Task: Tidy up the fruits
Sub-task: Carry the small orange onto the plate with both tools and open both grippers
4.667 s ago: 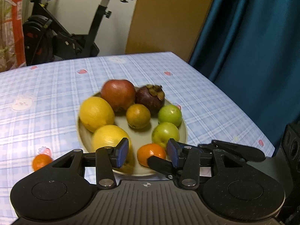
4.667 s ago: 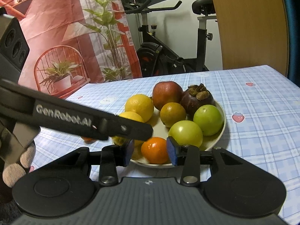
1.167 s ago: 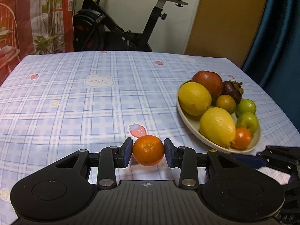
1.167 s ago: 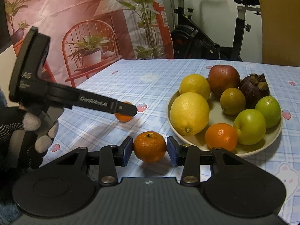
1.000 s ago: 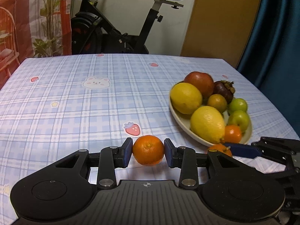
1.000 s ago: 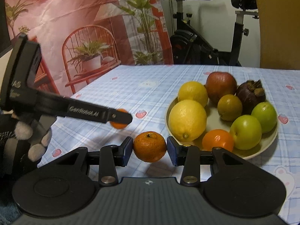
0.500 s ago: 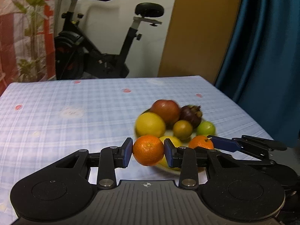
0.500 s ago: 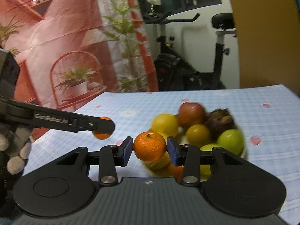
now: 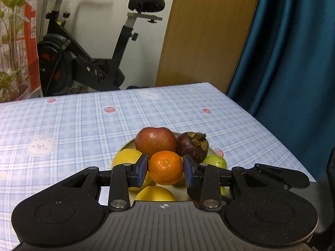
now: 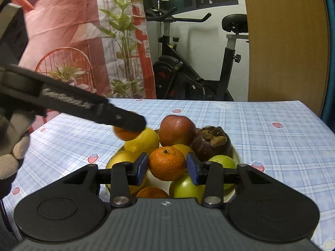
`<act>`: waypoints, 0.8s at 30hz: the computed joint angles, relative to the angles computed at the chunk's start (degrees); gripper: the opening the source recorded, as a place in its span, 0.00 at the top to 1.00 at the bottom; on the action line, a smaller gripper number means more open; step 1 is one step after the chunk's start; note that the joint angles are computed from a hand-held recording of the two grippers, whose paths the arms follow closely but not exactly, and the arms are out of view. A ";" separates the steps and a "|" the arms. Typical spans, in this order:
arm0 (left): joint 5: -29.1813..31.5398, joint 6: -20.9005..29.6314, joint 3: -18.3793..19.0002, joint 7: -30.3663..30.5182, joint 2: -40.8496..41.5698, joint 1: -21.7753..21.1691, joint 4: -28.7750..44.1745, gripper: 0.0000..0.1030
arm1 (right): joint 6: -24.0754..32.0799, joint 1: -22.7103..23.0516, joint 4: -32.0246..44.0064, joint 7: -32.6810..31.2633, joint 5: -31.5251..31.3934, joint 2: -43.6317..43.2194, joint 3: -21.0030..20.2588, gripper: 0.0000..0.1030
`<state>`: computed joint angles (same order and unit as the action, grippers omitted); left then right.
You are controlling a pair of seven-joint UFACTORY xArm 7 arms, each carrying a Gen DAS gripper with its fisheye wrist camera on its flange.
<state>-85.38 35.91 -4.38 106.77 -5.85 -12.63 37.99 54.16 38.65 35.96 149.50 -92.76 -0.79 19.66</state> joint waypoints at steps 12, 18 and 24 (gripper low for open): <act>1.30 -3.44 -1.43 -1.15 3.09 -0.98 1.62 0.63 | -0.90 -0.39 -0.73 3.41 -2.70 0.84 -0.64 0.59; 1.65 -3.79 -1.73 -1.13 3.41 -1.22 1.68 0.63 | -0.50 -0.28 -0.73 3.55 -1.69 0.57 -0.46 0.58; 2.73 -4.00 -1.72 -2.58 3.15 -1.30 1.67 0.48 | -0.49 -0.19 -0.74 3.86 -1.58 0.45 -0.30 0.58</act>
<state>-82.65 31.91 -6.09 104.19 -2.70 -13.93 39.65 53.67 38.46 35.23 153.36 -94.35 -0.34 19.36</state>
